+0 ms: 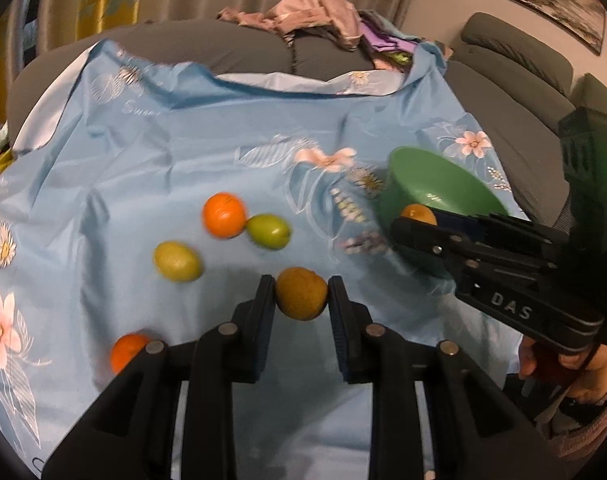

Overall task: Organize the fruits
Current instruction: 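Carry both fruits over the green bowl and open both tools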

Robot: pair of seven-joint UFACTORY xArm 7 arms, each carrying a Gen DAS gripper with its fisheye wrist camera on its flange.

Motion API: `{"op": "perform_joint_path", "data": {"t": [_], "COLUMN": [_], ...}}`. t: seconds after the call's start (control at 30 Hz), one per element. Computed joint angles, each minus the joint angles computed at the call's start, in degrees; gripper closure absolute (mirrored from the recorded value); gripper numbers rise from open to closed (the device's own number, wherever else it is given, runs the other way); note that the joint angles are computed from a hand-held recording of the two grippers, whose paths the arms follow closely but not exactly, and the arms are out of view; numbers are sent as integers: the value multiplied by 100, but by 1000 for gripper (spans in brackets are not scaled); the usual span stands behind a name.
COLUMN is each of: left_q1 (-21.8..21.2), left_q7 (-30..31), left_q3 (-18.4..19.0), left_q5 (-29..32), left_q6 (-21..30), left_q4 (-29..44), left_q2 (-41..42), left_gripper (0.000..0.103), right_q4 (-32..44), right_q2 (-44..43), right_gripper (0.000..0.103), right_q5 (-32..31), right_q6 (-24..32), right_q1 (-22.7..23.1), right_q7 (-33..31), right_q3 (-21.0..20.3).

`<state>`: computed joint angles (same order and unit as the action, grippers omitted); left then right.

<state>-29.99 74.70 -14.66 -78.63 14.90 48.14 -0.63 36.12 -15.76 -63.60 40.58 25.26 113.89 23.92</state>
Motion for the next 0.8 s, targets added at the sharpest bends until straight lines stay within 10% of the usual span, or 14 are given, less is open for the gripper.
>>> {"op": "perform_joint_path", "data": {"t": [0.8], "left_q1": [-539], "left_q7": [-1275], "left_q3": [-988], "left_q5": [1830], "left_q6": [-564], "left_q4": [1716], "left_q2": [1501], "left_gripper": [77], "right_q4": [-2069], "right_q2": [-3229], "right_gripper": [75], "right_q5": [2563], "right_q6": [652], "right_q1": [-124], "right_q7": [-668], "right_q3": [781]}}
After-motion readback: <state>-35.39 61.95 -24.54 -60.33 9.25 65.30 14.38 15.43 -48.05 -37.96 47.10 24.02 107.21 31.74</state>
